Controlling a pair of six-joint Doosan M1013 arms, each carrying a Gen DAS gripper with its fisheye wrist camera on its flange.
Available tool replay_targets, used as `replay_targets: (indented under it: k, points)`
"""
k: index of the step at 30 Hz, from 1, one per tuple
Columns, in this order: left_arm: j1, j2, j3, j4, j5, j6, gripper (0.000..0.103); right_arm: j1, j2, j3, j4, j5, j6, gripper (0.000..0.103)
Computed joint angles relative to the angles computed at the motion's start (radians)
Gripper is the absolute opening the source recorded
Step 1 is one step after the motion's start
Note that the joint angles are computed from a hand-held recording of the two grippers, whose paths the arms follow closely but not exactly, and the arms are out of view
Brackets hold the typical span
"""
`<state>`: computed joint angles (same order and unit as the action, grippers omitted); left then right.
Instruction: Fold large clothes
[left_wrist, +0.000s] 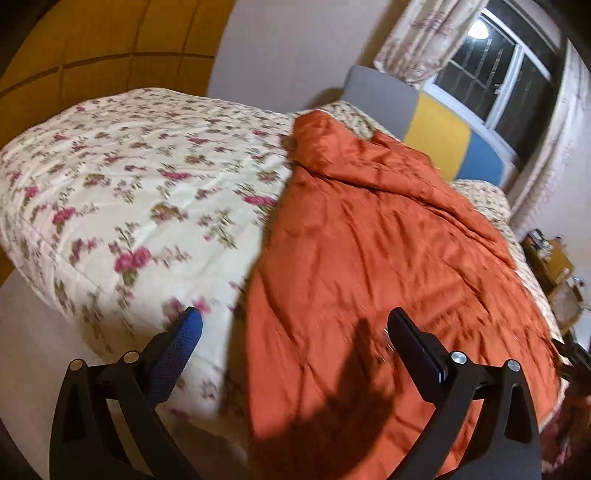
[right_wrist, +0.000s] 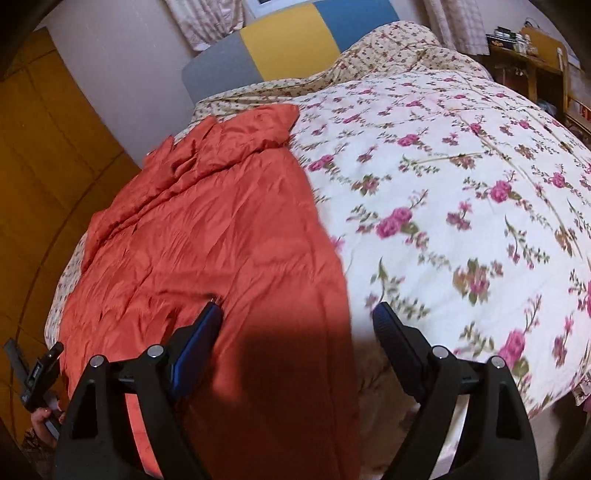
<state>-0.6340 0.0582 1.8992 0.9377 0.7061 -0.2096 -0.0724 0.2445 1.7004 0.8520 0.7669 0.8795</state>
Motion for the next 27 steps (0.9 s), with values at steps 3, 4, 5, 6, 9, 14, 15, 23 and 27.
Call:
replay_targets:
  k: [3,4,5,6,9,14,15,23,27]
  points:
    - [0.008,-0.012,0.01,-0.075,-0.077,0.058,0.1,-0.007,-0.013,0.018,0.02,0.035,-0.049,0.076]
    - [0.01,-0.017,0.014,-0.091,-0.099,0.069,0.095,-0.01,-0.017,0.026,0.03,0.044,-0.066,0.075]
    - [0.012,-0.022,0.02,-0.1,-0.121,0.073,0.091,-0.01,-0.02,0.03,0.037,0.05,-0.076,0.075]
    - [0.018,-0.026,0.025,-0.129,-0.151,0.091,0.082,-0.012,-0.025,0.04,0.05,0.053,-0.096,0.075]
    - [0.019,-0.025,0.024,-0.171,-0.163,0.119,0.079,-0.002,-0.037,0.059,0.057,0.029,-0.134,0.064]
    - [0.012,-0.003,-0.013,-0.318,-0.136,0.328,0.055,-0.019,-0.027,0.05,0.149,0.122,-0.198,0.03]
    - [0.001,0.003,-0.027,-0.32,-0.095,0.363,0.033,-0.029,-0.025,0.049,0.173,0.15,-0.208,0.027]
    - [-0.031,-0.078,0.008,-0.255,-0.156,0.353,0.011,-0.103,-0.063,0.069,0.286,0.311,-0.31,0.019]
    - [-0.059,-0.124,0.028,-0.192,-0.172,0.266,0.011,-0.132,-0.096,0.087,0.351,0.376,-0.37,0.019]
